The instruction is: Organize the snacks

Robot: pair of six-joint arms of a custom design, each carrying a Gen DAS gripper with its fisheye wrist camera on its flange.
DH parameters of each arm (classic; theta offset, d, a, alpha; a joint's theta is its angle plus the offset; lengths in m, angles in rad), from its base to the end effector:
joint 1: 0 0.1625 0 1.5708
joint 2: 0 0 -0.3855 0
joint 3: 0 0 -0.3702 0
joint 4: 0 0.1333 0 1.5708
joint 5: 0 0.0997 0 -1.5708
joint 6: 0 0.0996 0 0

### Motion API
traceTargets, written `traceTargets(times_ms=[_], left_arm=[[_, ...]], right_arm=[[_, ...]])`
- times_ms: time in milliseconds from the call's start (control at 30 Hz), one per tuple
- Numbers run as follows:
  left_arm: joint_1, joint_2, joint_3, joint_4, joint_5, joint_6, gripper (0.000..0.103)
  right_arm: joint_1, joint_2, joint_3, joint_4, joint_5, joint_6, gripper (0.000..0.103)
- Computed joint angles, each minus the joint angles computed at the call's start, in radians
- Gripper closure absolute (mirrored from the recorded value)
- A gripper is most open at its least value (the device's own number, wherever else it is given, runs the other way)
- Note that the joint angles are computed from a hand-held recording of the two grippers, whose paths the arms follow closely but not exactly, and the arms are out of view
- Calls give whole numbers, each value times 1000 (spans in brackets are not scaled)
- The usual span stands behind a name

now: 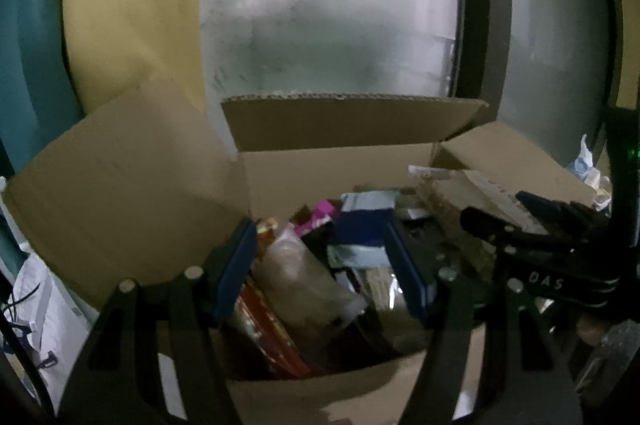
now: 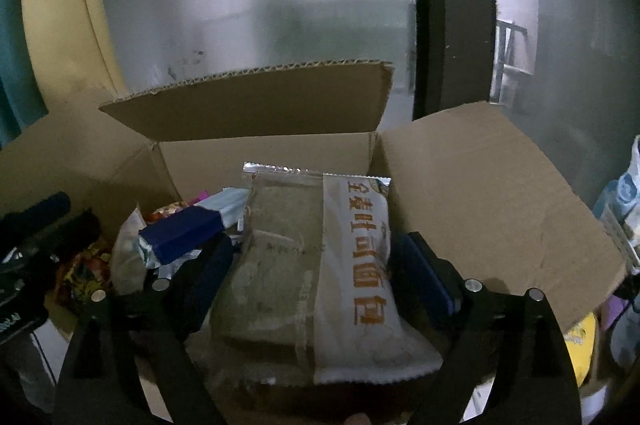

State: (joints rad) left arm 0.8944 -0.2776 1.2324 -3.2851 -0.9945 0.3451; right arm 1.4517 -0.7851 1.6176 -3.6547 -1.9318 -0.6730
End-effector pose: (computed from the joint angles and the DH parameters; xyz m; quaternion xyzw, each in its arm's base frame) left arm -0.3010 -0.6746 -0.0259 0.3434 0.8283 -0.3941 0.2017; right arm 0.0212 -0.6487 0.2266 0.1169 -0.7957 0.4754 0.3565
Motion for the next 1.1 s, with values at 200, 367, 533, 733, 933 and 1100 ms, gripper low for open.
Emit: traceTargets(times_ms=[200,367,533,733,933,1100], left_arm=[[-19,-47,85,-40,-3,-16,36],[-33,-89,155,-55,-11,-48,36],[-53,-126,232,-87,-5,-57,35],[-78,-171,333,-130,4,-80,35],[-104,-217,446,-182,17,-100,35],[-125,-256,538,-243,24,-138,23]], right_arm=[[2,-32,49,-16,-6,28,14],[11,-62,119,-57,-20,27,14],[20,-102,200,-105,-23,38,14],[29,-141,293,-156,-21,48,13],[26,-177,400,-219,-26,57,13],[28,-197,482,-273,-25,59,13]])
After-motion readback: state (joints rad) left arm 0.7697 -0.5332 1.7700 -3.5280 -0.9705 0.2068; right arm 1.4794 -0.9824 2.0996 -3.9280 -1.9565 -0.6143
